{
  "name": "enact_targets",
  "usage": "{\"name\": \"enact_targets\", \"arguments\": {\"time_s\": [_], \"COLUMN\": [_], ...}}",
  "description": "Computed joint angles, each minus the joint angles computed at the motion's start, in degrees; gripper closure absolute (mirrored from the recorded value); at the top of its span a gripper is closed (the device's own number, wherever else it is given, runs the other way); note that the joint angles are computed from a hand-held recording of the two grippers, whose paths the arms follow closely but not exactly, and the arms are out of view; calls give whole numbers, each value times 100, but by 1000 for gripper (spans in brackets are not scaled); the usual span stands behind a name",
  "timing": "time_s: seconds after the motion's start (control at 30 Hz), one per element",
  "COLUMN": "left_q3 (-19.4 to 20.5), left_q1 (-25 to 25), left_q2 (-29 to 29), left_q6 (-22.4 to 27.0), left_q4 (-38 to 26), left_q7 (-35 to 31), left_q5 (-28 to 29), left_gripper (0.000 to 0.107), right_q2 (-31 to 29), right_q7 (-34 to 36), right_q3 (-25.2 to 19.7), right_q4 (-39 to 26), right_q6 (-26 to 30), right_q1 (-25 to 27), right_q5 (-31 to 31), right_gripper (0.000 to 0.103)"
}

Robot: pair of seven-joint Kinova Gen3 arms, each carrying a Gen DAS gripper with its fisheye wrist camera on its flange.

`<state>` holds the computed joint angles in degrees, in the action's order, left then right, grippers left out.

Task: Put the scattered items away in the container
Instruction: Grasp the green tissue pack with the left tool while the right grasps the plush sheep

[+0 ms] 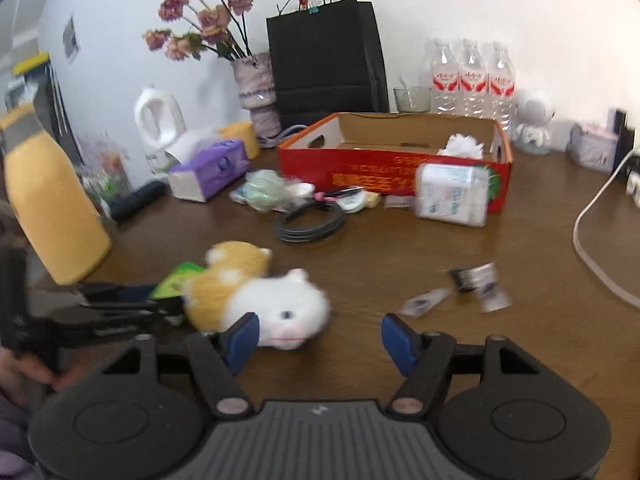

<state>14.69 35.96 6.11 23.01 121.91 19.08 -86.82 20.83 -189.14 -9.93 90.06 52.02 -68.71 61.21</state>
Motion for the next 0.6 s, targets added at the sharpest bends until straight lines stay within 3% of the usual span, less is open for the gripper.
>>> {"name": "enact_targets", "arguments": {"time_s": [0.1,0.23,0.33,0.43,0.5,0.6], "left_q3": [-17,-36,-60,-20,15,160], "left_q1": [-2,16,52,113,57,152], "left_q2": [45,110,152,163,123,70], "left_q6": [-40,-56,-77,106,86,504], "left_q4": [-31,-89,-111,-48,0,56], "left_q7": [-66,-91,7,416,648,982], "left_q5": [57,22,-135,-484,-626,-835], "left_gripper": [61,61,62,63,63,63], "right_q2": [45,380,684,873,837,762], "right_q7": [383,1149,1689,1451,985,286], "right_q3": [-287,-1075,-1566,-1472,-1053,-493], "right_q4": [179,-49,-351,-489,-386,-430], "right_q6": [-561,-1440,-1479,-1000,-780,-131], "right_q1": [488,1546,1976,1604,1078,282], "right_q5": [442,555,420,669,940,975], "right_gripper": [34,34,27,38,49,55]}}
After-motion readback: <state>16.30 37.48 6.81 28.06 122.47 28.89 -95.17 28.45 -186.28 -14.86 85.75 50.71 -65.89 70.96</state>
